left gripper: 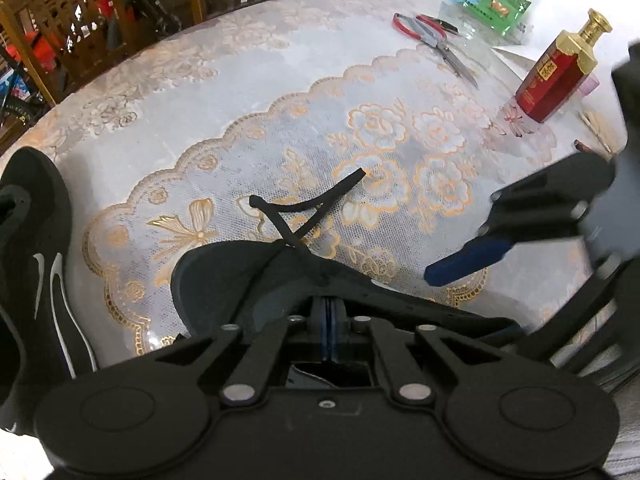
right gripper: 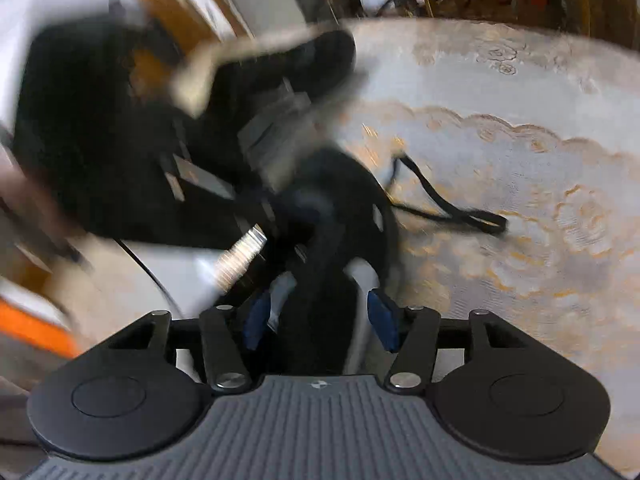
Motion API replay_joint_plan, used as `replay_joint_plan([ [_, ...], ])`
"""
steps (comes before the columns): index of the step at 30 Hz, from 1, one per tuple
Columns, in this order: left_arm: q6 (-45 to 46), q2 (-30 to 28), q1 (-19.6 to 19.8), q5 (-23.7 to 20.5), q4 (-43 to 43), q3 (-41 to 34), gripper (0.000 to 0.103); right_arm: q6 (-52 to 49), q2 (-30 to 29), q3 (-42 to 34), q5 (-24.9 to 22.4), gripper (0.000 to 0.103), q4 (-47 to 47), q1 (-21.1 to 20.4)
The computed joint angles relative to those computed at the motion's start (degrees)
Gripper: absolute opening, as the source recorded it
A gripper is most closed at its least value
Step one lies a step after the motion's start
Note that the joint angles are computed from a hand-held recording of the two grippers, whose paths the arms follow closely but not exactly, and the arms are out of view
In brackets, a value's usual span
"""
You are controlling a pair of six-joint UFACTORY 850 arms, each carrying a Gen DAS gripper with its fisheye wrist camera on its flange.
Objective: Lace up shoes with both hands
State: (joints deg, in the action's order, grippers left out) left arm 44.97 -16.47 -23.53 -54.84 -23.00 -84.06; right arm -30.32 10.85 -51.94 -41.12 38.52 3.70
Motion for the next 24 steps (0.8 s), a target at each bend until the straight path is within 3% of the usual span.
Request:
replay_joint_plan([
  [1, 1.4, 0.4, 0.1, -1.5, -0.1, -0.2, 0.002, 2.6, 0.0, 0.3, 1.4, 0.060, -3.4, 1.7],
  [3, 4.2, 1.2, 0.4, -4.7, -0.2, -0.6, 0.002, 11.7, -1.0, 0.1, 2.4, 0.059, -3.1, 1.4],
  [4, 7.0, 1.8, 1.0, -8.8, -1.0, -1.0, 0.002, 15.5, -1.3, 0.5, 3.6, 0.059, -2.6, 0.9],
  [7, 12.5, 5.6, 2.3, -18.2, -2.2, 0.4, 0.004, 18.4, -1.2, 1.5, 6.1, 0.066, -2.7, 1.0],
  [12, 11.4, 10.5, 4.2, -28.6, 0.8, 4.1, 0.002, 23.5, 0.1, 2.5, 8.9, 0.069, -6.2, 2.5],
  [15, 7.9, 14.0, 5.1, -26.9, 2.3, 8.1, 0.003, 25.0, 0.4, 1.5, 5.2, 0.065, -3.1, 0.7],
  [17, 5.2, 15.5, 5.4, -22.6, 4.1, 10.0, 0.006, 23.1, 2.5, 1.9, 3.1, 0.064, 1.9, -0.9],
  [19, 2.7, 16.2, 5.5, -17.1, 5.1, 11.0, 0.023, 20.5, 4.7, 2.6, 1.4, 0.064, 7.0, -2.7],
  [21, 1.3, 15.9, 5.1, -10.1, 5.4, 11.1, 0.064, 21.0, 6.1, 3.1, 1.3, 0.065, 8.4, -3.2],
  [23, 5.4, 14.5, 4.2, -3.5, 3.5, 10.7, 0.066, 25.5, 6.2, 3.0, 1.8, 0.064, 4.8, -2.4],
  [24, 6.2, 12.6, 3.8, -2.4, 2.7, 9.4, 0.066, 27.5, 6.0, 2.9, 1.8, 0.064, 2.9, -1.7],
])
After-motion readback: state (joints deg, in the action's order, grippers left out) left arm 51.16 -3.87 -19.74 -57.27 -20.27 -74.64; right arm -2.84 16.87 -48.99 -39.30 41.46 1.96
